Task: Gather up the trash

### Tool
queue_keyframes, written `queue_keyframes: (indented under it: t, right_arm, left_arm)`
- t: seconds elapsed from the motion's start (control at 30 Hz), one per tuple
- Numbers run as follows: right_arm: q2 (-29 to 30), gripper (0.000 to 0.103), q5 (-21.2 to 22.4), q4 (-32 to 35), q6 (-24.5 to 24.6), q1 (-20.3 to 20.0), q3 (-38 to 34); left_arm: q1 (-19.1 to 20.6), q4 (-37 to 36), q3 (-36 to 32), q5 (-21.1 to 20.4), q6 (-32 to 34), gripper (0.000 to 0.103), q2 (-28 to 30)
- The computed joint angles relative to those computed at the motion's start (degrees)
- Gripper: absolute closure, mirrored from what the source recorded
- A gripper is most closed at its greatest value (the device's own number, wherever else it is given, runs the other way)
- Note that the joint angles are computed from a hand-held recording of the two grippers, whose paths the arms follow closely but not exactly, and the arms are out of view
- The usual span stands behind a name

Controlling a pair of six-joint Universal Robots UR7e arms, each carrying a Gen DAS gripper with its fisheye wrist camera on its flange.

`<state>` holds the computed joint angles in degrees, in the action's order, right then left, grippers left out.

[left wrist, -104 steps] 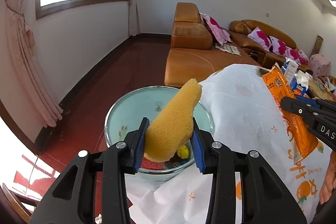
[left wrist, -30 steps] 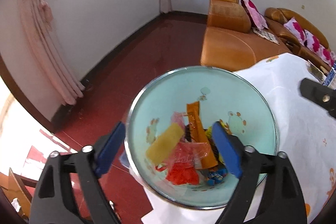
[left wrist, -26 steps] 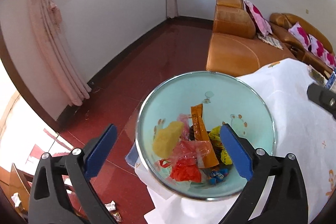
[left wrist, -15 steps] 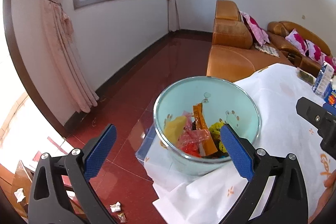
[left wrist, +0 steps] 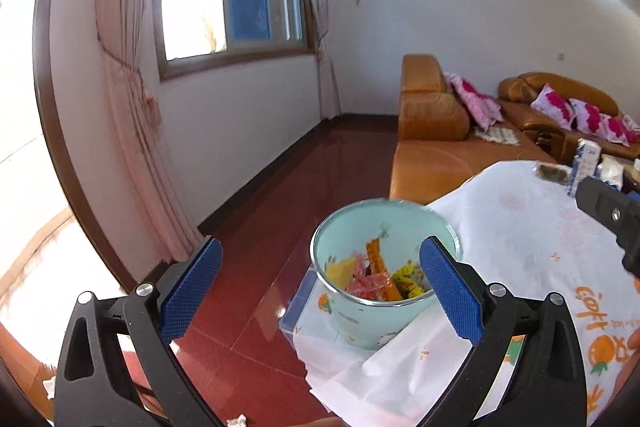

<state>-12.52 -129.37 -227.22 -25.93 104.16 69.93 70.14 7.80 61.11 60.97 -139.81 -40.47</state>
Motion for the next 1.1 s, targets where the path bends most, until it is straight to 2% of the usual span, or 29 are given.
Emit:
queue_keyframes:
  t: [0.17,0.47,1.1]
  right_arm:
    - [-0.4,0.009,-0.7,-6.5,-1.5,1.4,1.7]
    - [-1.1,0.009,-2.6,-10.8,-1.7,2.9,3.7]
    - [-0.8,0.008,-2.6,-12.1,-3.1,3.5,3.8]
  left_arm:
    - [-1.1,-5.4,6.6,1.9,3.0,0.006,-4.4]
    - [-2.4,-6.5,10.8,3.5,2.3,0.006,-7.9]
    - [-2.4,-7.4,12.2,4.5,0.6,0.006,-9.3]
